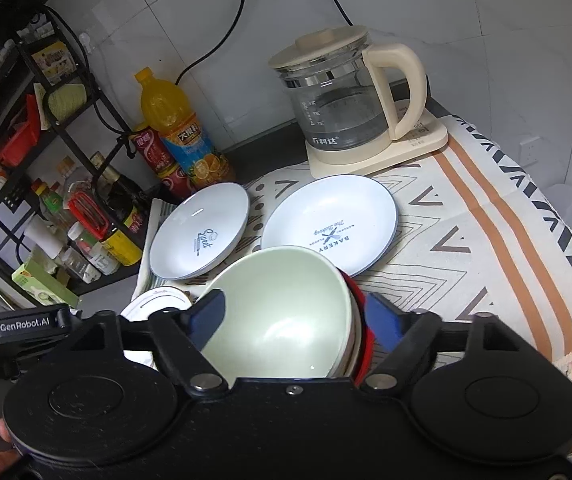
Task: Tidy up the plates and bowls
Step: 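Withdraw both grippers and move them toward the white flower-print plate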
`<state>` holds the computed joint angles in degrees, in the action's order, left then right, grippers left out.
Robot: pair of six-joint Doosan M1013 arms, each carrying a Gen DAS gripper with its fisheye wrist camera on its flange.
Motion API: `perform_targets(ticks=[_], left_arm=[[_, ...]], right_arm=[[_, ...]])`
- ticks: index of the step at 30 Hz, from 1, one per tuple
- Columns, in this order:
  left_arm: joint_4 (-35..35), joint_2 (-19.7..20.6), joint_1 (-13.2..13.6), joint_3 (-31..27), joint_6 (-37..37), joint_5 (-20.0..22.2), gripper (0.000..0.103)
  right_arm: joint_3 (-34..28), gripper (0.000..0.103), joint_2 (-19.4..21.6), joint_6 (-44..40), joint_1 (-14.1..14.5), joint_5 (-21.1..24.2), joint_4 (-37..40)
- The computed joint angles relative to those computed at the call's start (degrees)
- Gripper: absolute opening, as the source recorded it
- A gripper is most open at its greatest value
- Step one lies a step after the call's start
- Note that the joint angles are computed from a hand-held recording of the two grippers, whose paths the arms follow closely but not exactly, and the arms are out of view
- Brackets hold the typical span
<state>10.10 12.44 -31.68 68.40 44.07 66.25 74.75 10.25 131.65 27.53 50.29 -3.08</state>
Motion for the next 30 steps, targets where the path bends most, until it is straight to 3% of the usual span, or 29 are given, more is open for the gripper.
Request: perform_targets(ticks=[3, 17, 30], left_arm=[[0.62, -0.83, 0.12, 1.11, -1.35, 0.18, 0.083], [4.89, -2.51, 0.27, 2.01, -4.11, 2.25, 0.083], [2.98, -2.48, 3.73, 1.95, -1.36, 4.31, 0.083]], right_arm=[[0.46, 0.092, -0.33, -0.28, 0.29, -1.31, -0.41], [-1.19, 0.095, 0.68, -2.25, 0.87, -3.13, -0.03], [-8.57, 0.095, 5.52, -12.9, 2.83, 1.75, 5.34]])
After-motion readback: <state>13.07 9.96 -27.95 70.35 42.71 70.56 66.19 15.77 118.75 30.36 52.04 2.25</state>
